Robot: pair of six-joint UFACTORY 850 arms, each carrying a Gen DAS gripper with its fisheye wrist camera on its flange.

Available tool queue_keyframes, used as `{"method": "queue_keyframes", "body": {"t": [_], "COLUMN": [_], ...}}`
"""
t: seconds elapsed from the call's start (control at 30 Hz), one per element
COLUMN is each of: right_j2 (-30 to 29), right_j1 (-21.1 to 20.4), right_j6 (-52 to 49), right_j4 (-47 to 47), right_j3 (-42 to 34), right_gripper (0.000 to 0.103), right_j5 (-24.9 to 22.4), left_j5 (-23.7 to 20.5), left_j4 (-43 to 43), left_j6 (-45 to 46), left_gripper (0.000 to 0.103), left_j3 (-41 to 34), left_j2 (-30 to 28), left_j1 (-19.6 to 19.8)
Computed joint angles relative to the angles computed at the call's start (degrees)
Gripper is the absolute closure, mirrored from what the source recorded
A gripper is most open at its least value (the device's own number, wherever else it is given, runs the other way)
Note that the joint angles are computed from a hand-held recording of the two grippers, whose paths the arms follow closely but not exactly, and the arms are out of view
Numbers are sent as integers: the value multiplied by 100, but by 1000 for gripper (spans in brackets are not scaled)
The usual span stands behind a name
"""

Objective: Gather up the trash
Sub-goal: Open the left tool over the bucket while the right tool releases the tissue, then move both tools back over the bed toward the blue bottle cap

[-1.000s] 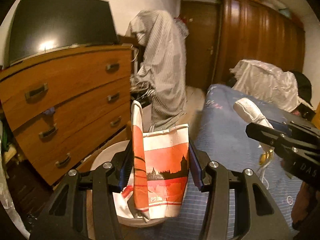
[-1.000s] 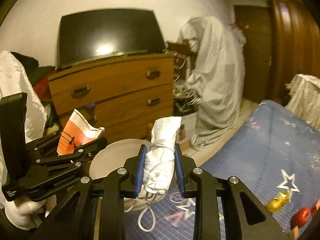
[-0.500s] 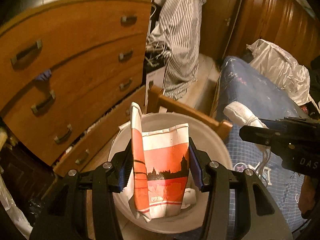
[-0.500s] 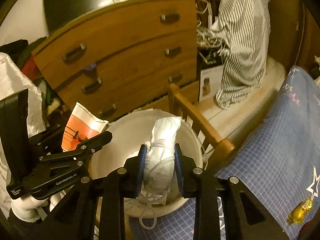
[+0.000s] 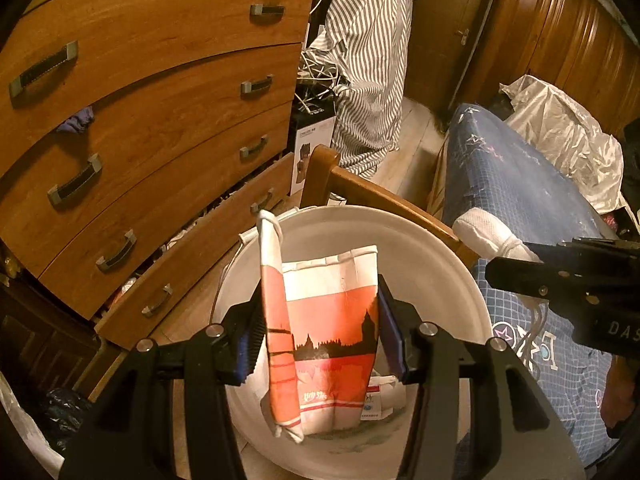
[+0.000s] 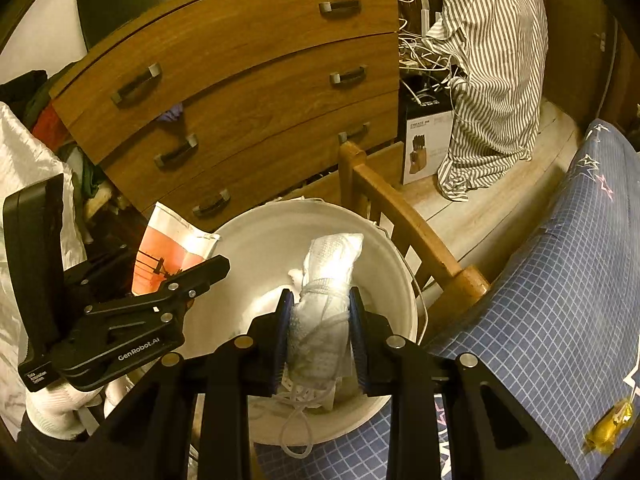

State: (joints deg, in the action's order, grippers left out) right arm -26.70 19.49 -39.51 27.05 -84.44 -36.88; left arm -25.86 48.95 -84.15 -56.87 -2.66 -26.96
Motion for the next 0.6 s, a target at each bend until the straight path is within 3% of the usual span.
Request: {"method": "queue_keyframes", "body": {"t": [0.13,0.23,0.6], "right_j2": [13,56,163], "right_j1": [-9,-60,-161], "right_j6": [-24,-158,-336], "right_j4": [18,188,296], "right_j3": [-15,28,91], "right_gripper": [73,47,47], "right_j5": [-27,5,36], "left_j5": [-51,-239,-258], "left_j4": [133,173,263], "left_j6": [-156,-308,-312], "left_gripper": [53,34,34], "left_j3": [6,-22,-51], "left_j2": [4,-34,-88], "left_j1": [8,-6,7]}}
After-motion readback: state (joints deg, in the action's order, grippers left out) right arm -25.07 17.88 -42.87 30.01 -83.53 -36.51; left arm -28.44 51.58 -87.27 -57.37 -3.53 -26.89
